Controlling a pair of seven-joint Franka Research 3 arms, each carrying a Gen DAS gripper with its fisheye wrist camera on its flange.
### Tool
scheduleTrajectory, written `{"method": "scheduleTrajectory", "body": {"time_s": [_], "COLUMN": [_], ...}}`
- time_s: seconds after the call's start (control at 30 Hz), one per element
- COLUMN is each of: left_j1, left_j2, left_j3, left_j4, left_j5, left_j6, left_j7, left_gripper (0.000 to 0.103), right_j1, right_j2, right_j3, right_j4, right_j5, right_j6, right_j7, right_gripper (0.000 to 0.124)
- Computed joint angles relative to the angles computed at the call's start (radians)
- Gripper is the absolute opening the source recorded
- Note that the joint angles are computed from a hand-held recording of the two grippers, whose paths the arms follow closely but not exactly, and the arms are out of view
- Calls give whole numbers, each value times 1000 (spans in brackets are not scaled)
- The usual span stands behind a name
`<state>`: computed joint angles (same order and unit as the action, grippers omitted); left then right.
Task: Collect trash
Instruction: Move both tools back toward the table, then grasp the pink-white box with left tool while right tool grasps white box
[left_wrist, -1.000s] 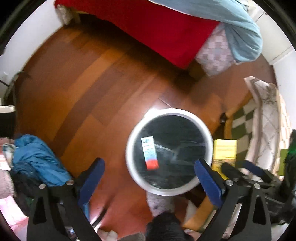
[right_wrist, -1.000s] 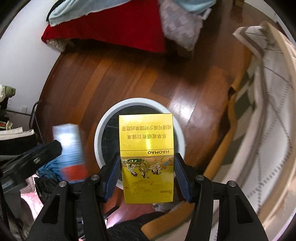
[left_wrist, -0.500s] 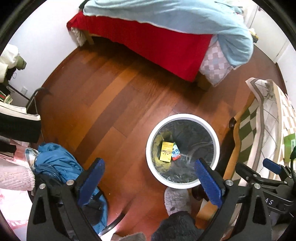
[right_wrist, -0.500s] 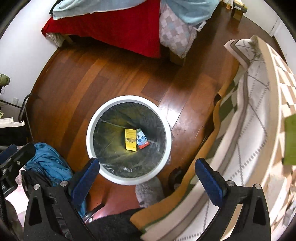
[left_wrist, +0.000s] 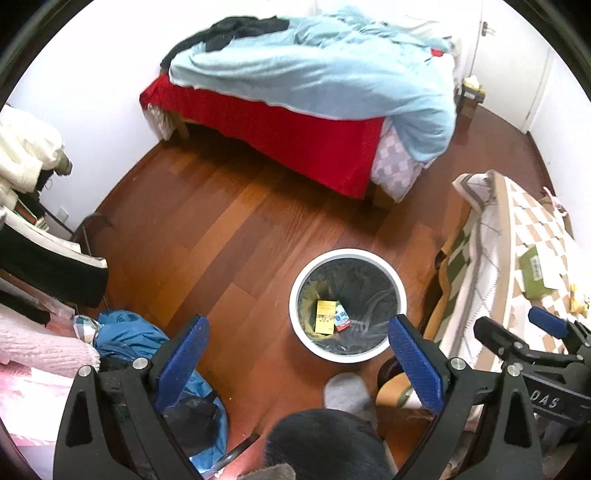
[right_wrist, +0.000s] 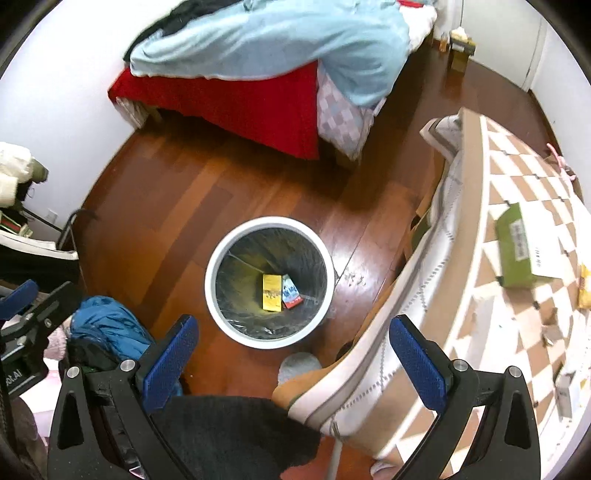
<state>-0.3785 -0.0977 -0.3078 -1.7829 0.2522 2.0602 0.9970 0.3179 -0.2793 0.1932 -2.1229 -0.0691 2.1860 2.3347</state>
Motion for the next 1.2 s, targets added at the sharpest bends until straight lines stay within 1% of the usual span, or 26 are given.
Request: {"method": "scheduleTrajectory", "body": {"time_s": [0.2,0.27,0.33,0.37,0.43,0.5,0.53,0.6,0.67,0.7,0.73,0.8,0.87,0.97,1.03,1.13,1.2], "left_j1": [-21,-30,-45,-55,-80,-114,-137,-182,-239,-269,-298,-365,-424,-507,-551,-587,-596], "left_j2": [-66,-75,-70,-66,-46,8,55,136,245,300,358,476,590,742,818,900,914], "left_j3": [-24,-38,-65,-74,-96,-116,-128,-137,-141,-137,-131,-114,-90,-46,-15,19,37], "left_j4": [-12,-8,3,7,21,58,89,148,236,287,343,470,599,799,908,1030,1043], "left_j5": [16,32,70,82,104,102,100,117,140,150,158,177,183,184,178,140,114], "left_j6": [3,4,6,13,24,31,35,35,19,6,-11,-69,-127,-222,-276,-324,-322], "left_j7": [-20,-43,-85,-99,-133,-151,-163,-184,-196,-199,-196,-185,-159,-108,-80,-39,-21], "left_gripper": [99,99,99,99,99,99,99,99,99,99,99,99,98,98,98,98,98], "right_j1": [-14,-24,-36,-43,-63,-92,-110,-148,-193,-213,-241,-282,-330,-393,-426,-460,-477], "right_j2": [-161,-239,-325,-358,-466,-560,-624,-693,-773,-793,-824,-861,-875,-861,-827,-771,-735], "right_j3": [23,27,27,28,23,19,7,-8,-45,-57,-82,-117,-164,-205,-241,-264,-267], "right_j4": [-59,-98,-147,-167,-232,-281,-314,-348,-393,-409,-432,-467,-500,-528,-543,-546,-545], "right_j5": [-6,6,29,39,55,61,56,50,25,17,-9,-40,-99,-162,-200,-234,-233], "right_j6": [-2,6,9,5,-21,-79,-136,-218,-332,-361,-425,-480,-549,-589,-596,-579,-571], "right_j7": [48,63,75,75,81,73,60,26,-34,-62,-105,-176,-276,-387,-475,-580,-631], "right_gripper": [103,103,103,103,103,103,103,103,103,103,103,103,103,103,103,103,103]}}
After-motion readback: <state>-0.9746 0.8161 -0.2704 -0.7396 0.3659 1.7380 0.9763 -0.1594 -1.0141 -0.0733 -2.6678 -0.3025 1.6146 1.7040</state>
